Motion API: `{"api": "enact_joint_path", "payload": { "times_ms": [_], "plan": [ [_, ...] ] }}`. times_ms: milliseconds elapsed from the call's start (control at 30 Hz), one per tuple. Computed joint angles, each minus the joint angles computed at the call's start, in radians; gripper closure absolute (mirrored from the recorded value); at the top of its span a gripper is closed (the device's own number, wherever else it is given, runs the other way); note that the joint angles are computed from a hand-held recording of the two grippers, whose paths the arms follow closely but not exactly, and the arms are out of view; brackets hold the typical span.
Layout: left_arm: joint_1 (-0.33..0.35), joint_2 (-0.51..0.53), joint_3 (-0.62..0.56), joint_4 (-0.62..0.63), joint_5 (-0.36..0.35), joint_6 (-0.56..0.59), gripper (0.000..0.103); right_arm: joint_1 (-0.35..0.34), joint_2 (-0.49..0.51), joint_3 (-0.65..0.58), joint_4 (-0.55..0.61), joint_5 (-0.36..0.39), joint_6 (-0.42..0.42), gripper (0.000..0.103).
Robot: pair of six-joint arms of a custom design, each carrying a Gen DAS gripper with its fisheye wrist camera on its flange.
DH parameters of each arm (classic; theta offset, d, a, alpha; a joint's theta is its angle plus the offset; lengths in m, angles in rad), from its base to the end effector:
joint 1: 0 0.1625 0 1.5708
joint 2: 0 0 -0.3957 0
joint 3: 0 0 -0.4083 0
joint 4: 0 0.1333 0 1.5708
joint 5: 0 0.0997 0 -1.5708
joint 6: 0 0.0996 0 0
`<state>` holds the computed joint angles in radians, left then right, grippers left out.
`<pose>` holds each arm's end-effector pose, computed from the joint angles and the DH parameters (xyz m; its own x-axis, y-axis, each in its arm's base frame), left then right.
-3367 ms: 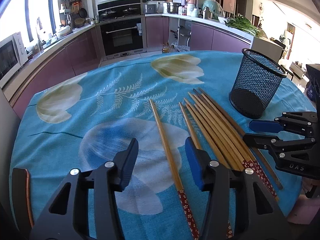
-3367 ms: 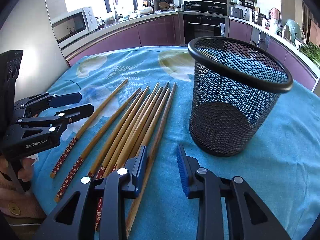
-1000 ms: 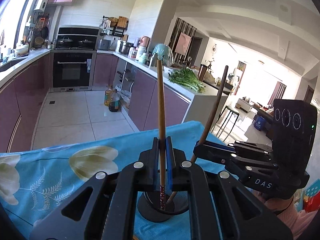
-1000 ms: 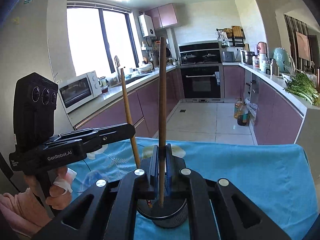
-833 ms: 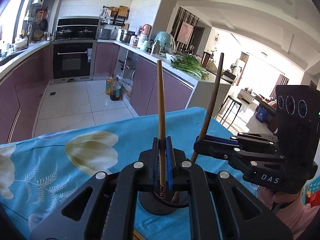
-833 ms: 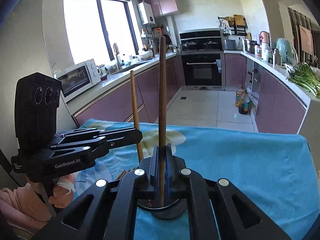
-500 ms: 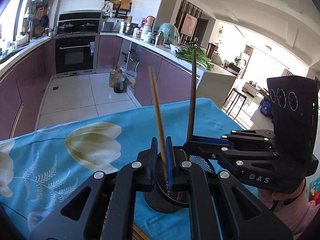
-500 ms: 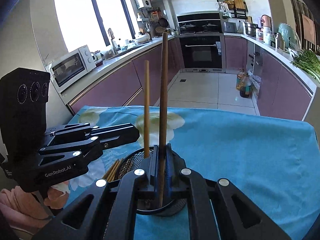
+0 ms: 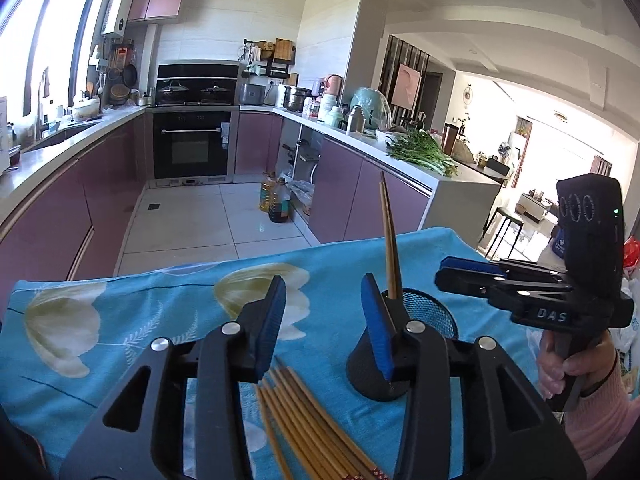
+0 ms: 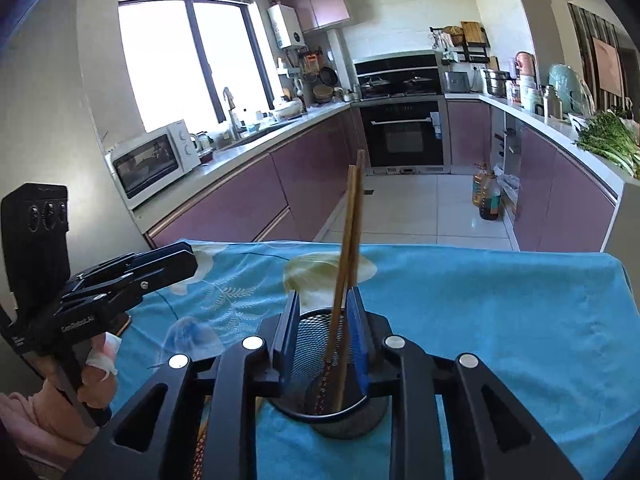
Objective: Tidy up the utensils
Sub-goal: 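Return the right tool to the chopsticks and grasp another chopstick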
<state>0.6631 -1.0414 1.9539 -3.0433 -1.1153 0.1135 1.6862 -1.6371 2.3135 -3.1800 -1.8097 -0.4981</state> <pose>-0.3493 -0.4976 0.1582 -0.6566 0.6193 -0.4305 0.7469 0.4543 -0.4856 0.1584 -0.4138 0.3242 -0.8343 -0.2151 0.5076 -0.5318 0.5565 -0.6384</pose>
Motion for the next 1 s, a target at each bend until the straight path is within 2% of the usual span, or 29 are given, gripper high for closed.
{"api": "enact_joint_path", "payload": {
  "times_ms": [133,233,433,733,1000],
  "plan": [
    [0.005,-0.063,0.051,0.034,0.038,-0.006,0.063,0.022,-0.037,0.051,0.054,0.053,-0.046,0.074],
    [0.011,-0.088,0.083,0.053,0.058,-0.014,0.063,0.031,-0.028,0.064,0.098,0.061,-0.04,0.072],
    [0.023,-0.114,0.14,0.099,0.083,-0.039,0.063,0.025,0.049,0.075,0.119,0.005,-0.002,0.073],
    [0.03,-0.084,0.164,0.219,0.097,-0.101,0.063,-0.001,0.129,0.073,0.129,-0.07,0.07,0.073],
    [0.04,-0.062,0.155,0.29,0.104,-0.121,0.065,0.0,0.155,0.074,0.11,-0.123,0.067,0.075]
  ]
}}
